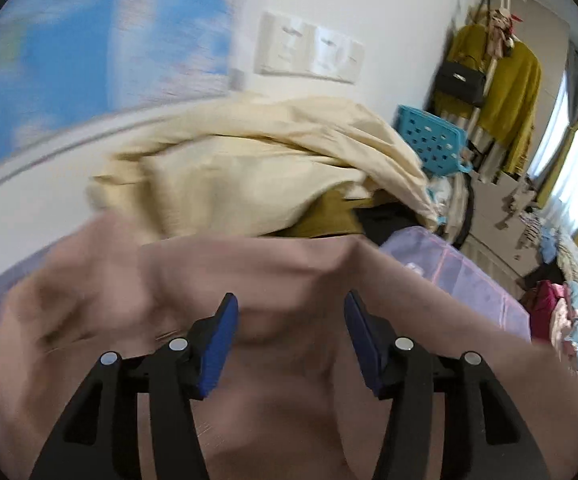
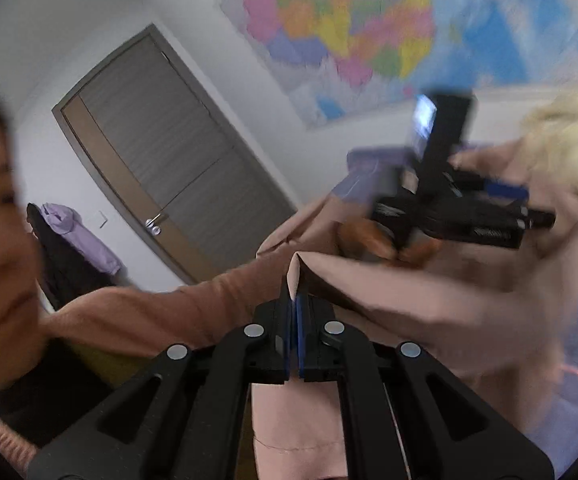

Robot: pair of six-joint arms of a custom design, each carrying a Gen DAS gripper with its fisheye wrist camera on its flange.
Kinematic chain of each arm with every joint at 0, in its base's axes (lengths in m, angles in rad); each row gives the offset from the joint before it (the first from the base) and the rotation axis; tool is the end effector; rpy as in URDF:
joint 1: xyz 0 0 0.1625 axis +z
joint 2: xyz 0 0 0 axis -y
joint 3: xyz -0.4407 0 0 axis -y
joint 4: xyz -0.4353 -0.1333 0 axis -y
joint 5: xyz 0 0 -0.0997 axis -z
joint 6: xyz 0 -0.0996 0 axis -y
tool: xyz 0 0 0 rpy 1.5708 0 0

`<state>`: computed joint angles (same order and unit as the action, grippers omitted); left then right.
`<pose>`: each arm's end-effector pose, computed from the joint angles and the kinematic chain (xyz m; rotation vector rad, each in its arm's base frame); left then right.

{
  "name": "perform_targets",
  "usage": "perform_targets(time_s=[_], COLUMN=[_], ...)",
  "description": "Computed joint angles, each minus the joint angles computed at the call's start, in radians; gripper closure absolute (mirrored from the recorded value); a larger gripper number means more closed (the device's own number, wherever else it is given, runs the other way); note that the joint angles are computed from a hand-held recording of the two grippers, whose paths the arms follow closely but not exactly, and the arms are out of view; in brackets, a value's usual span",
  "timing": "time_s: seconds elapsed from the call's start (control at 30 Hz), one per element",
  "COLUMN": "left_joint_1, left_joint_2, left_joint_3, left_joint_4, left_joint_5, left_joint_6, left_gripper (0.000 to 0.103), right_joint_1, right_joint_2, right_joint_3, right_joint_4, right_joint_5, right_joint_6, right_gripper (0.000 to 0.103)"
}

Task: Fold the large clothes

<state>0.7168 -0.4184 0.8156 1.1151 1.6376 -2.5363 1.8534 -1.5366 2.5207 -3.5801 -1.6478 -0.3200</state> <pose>-0.4524 -0.5622 0.0681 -2.0468 -2.2843 0.0763 0.2302 -0.3421 0.2741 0.7354 -2.5609 1.4970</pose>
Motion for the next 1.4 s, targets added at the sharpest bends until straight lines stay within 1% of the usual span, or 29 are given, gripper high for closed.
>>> perform_targets(time_s=[0.03,0.1,0.17,0.2,0.27,0.33,0.37,0.4,0.43,0.5,0.57,0.6,0.63,0.7,0.73,0.8,0.83,0.87,0.9,0.97,1.0,1.07,1.13,1.2,1.23,1.3,1.33,1.37,1.4], left_joint_1=[0.014,0.052,0.088,0.102,0.134,0.161,0.172,0.180,0.182,0.175,0.177,0.182,0.180,0.166,0.160,0.147,0.143,0.143,0.147,0.154,0.163,0.174,0.175,0.178,0.181,0.192,0.195,0.197,0.204], left_joint_2=[-0.018,-0.064,-0.125,-0.150,-0.199,-0.247,-0.274,-0.297,-0.316,-0.343,-0.345,-0.343,-0.341,-0.331,-0.320,-0.285,-0.257,-0.224,-0.199,-0.194,-0.184,-0.191,-0.213,-0.204,-0.187,-0.158,-0.154,-0.146,-0.135], left_joint_3=[-0.002,-0.005,0.017,0.029,0.053,0.093,0.123,0.156,0.191,0.259,0.290,0.296,0.308,0.335,0.340,0.336,0.320,0.294,0.273,0.252,0.214,0.162,0.143,0.088,0.054,0.000,-0.010,-0.021,-0.040], left_joint_4=[-0.005,-0.014,-0.045,-0.051,-0.059,-0.062,-0.071,-0.077,-0.082,-0.100,-0.073,-0.060,-0.053,-0.050,-0.044,-0.017,0.007,0.044,0.070,0.068,0.094,0.089,0.033,0.004,0.010,0.030,0.025,0.030,0.051], left_joint_5=[-0.014,-0.043,-0.095,-0.113,-0.136,-0.131,-0.127,-0.124,-0.129,-0.151,-0.134,-0.123,-0.121,-0.148,-0.162,-0.212,-0.239,-0.259,-0.267,-0.266,-0.243,-0.240,-0.286,-0.381,-0.419,-0.443,-0.450,-0.463,-0.449], left_joint_6=[-0.006,-0.023,-0.045,-0.046,-0.051,-0.040,-0.034,-0.028,-0.021,-0.013,-0.010,-0.004,-0.001,0.000,-0.003,-0.012,-0.029,-0.052,-0.065,-0.046,-0.046,-0.064,-0.051,-0.074,-0.090,-0.095,-0.093,-0.107,-0.109], left_gripper=[0.046,0.044,0.042,0.042,0.038,0.032,0.029,0.028,0.028,0.027,0.027,0.026,0.022,0.022,0.021,0.021,0.022,0.032,0.045,0.086,0.094,0.099,0.099,0.099,0.099,0.092,0.085,0.077,0.075], right_joint_1=[-0.045,-0.082,-0.118,-0.127,-0.128,-0.121,-0.103,-0.080,-0.064,-0.061,-0.048,-0.038,-0.023,-0.021,-0.021,-0.039,-0.073,-0.112,-0.141,-0.199,-0.222,-0.268,-0.283,-0.310,-0.313,-0.308,-0.310,-0.318,-0.321], right_joint_2=[0.034,0.097,0.153,0.175,0.232,0.272,0.288,0.301,0.299,0.259,0.202,0.178,0.149,0.108,0.088,0.073,0.049,0.008,-0.001,0.003,0.003,-0.020,-0.015,-0.026,-0.006,0.024,0.036,0.045,0.052], right_joint_3=[-0.047,-0.124,-0.199,-0.229,-0.301,-0.358,-0.381,-0.390,-0.385,-0.345,-0.281,-0.248,-0.211,-0.167,-0.141,-0.123,-0.105,-0.081,-0.073,-0.084,-0.089,-0.084,-0.091,-0.087,-0.095,-0.127,-0.143,-0.159,-0.169], right_joint_4=[0.043,0.094,0.153,0.179,0.223,0.269,0.289,0.268,0.238,0.184,0.082,0.017,-0.065,-0.166,-0.231,-0.294,-0.297,-0.262,-0.244,-0.202,-0.178,-0.131,-0.144,-0.142,-0.149,-0.117,-0.094,-0.061,-0.046], right_joint_5=[0.057,0.077,0.098,0.098,0.038,-0.021,-0.089,-0.160,-0.201,-0.190,-0.211,-0.245,-0.305,-0.366,-0.419,-0.503,-0.512,-0.479,-0.460,-0.444,-0.427,-0.341,-0.299,-0.227,-0.224,-0.259,-0.263,-0.250,-0.249], right_joint_6=[0.008,0.018,0.037,0.041,0.063,0.092,0.082,0.058,0.041,0.031,-0.005,-0.026,-0.047,-0.066,-0.078,-0.086,-0.061,-0.029,-0.002,0.006,0.011,0.030,0.006,0.005,0.002,-0.005,-0.001,0.005,0.011], right_gripper=[0.100,0.100,0.100,0.098,0.096,0.070,0.054,0.045,0.044,0.044,0.044,0.044,0.044,0.041,0.040,0.039,0.039,0.039,0.039,0.039,0.039,0.039,0.038,0.024,0.022,0.020,0.021,0.032,0.048])
